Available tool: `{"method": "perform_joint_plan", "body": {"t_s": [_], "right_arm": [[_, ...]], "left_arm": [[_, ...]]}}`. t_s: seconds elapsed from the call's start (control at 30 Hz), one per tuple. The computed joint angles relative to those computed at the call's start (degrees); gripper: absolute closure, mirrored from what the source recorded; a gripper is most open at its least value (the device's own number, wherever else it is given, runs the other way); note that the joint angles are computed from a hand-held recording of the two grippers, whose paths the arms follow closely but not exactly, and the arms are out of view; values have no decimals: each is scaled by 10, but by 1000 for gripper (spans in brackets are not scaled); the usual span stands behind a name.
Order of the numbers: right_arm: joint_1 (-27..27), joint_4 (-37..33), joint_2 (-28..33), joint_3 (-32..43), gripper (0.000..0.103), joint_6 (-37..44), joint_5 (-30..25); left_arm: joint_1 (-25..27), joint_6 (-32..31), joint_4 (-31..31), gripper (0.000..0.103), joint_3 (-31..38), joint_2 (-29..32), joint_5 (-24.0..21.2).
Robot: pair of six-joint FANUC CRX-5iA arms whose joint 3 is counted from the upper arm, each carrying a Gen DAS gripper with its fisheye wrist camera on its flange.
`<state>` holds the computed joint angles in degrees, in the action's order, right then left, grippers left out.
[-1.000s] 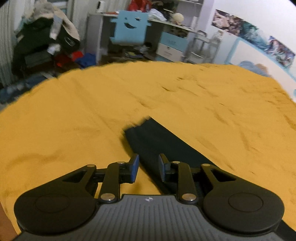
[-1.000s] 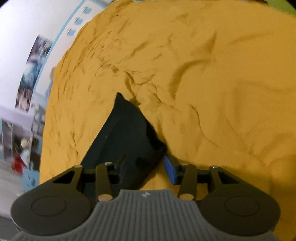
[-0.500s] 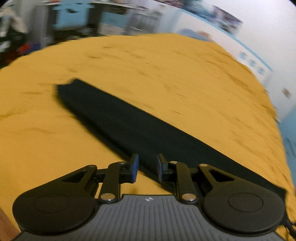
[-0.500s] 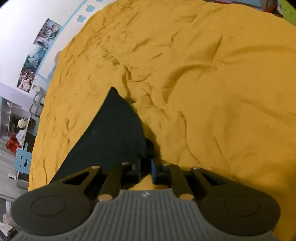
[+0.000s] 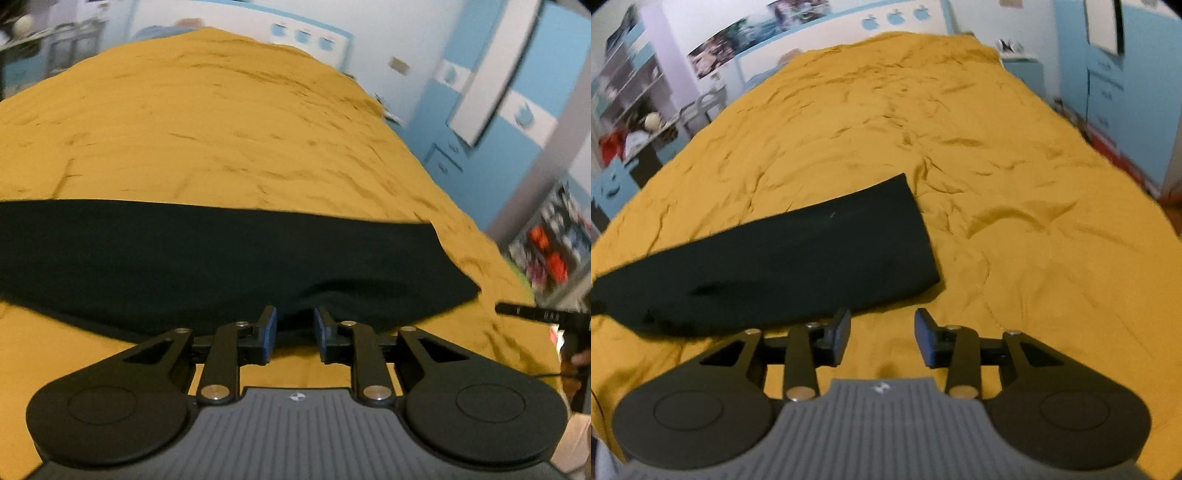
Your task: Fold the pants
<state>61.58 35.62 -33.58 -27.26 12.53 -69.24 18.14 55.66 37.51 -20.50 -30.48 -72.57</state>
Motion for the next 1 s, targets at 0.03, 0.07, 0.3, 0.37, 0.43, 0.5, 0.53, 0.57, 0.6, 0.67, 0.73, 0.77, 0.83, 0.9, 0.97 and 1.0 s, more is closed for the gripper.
{"method": "perform_joint_plan", "body": {"t_s": [0.03, 0.07, 0.3, 0.37, 0.43, 0.5, 0.53, 0.57, 0.6, 0.67, 0.73, 0.77, 0.83, 0.9, 0.97, 1.0], "right_arm": [[3, 3, -3, -5, 67, -4, 6], [6, 6, -7, -11, 66, -9, 12], [14, 24, -29, -40, 66, -29, 31], [10, 26, -31, -45, 65, -31, 39], [7, 25, -31, -46, 65, -27, 42], [4, 23, -28, -46, 65, -22, 41], [3, 24, -26, -45, 65, -21, 41], [2, 26, -24, -45, 65, -20, 41], [2, 27, -24, -45, 65, -19, 42], [3, 28, -22, -43, 65, -16, 43], [3, 29, -17, -40, 65, -8, 41], [5, 31, -15, -40, 65, -6, 37], [4, 30, -10, -37, 65, -5, 35], [1, 26, -7, -33, 65, -2, 39], [2, 23, -1, -27, 65, 10, 38], [4, 23, 2, -24, 65, 15, 35]], "left_arm": [[-23, 0, -10, 70, -3, 0, 15], [-47, 5, -23, 68, -5, 1, 31], [-157, 66, -138, 65, 17, 23, 79], [-168, 81, -155, 63, 23, 31, 85], [-171, 75, -151, 59, 23, 37, 88], [-168, 59, -131, 63, 18, 40, 91], [-168, 60, -119, 82, 16, 43, 93], [-169, 70, -122, 99, 18, 42, 96], [-169, 72, -126, 101, 20, 38, 99], [-156, 61, -109, 101, 17, 28, 89], [-143, 65, -92, 101, 8, 18, 73], [-136, 74, -87, 101, 1, 13, 61], [-128, 101, -86, 101, -16, 8, 48], [-117, 135, -77, 101, -36, 8, 36], [-102, 155, -61, 101, -53, 6, 26], [-91, 160, -49, 101, -58, 8, 14]]}}
